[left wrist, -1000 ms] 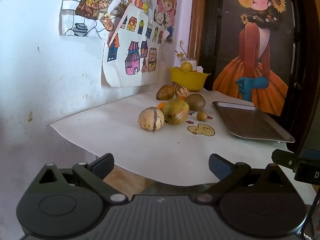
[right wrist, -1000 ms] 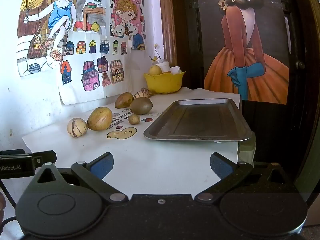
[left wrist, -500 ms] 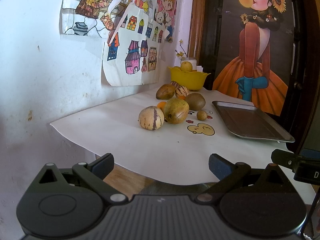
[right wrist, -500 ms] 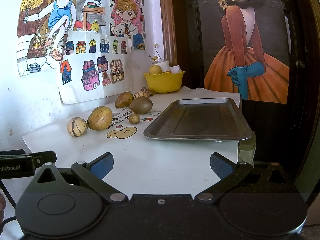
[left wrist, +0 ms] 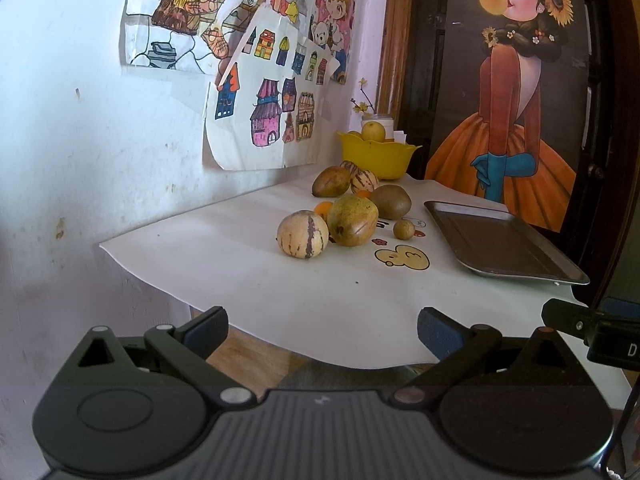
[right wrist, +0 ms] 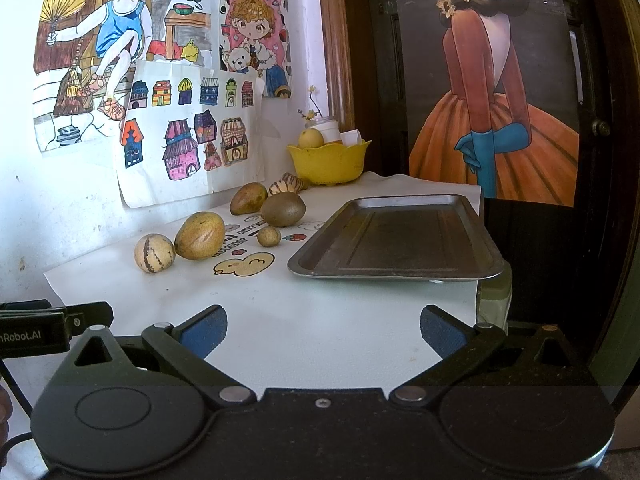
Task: Organize fruits
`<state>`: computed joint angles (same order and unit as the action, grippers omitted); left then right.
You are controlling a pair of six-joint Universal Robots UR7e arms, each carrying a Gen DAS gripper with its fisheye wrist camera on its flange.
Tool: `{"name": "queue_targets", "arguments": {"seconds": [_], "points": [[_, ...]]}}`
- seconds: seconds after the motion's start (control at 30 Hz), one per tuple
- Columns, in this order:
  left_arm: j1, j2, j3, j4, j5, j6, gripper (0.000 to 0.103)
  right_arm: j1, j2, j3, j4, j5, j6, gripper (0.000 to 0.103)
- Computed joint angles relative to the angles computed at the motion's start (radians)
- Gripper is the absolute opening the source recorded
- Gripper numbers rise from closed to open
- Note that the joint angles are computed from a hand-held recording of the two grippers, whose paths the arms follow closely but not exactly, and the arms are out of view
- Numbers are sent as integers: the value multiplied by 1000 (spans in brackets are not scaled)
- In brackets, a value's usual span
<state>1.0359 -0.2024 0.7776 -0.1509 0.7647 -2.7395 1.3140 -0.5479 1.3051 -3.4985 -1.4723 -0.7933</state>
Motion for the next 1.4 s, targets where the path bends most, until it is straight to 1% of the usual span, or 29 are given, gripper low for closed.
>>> {"name": "queue_targets", "arguments": {"seconds": [1.07,1.23,1.4], "points": [[10,6,-1,-2,11,-16,103,2,1,-5,6,-4,0,103],[11,6,3,-22,9,-2,103,6,0,-13,16,-17,0,103],[17,9,-23,3,5,-13,103,15,13,-42,35,-35,-15,103]]}}
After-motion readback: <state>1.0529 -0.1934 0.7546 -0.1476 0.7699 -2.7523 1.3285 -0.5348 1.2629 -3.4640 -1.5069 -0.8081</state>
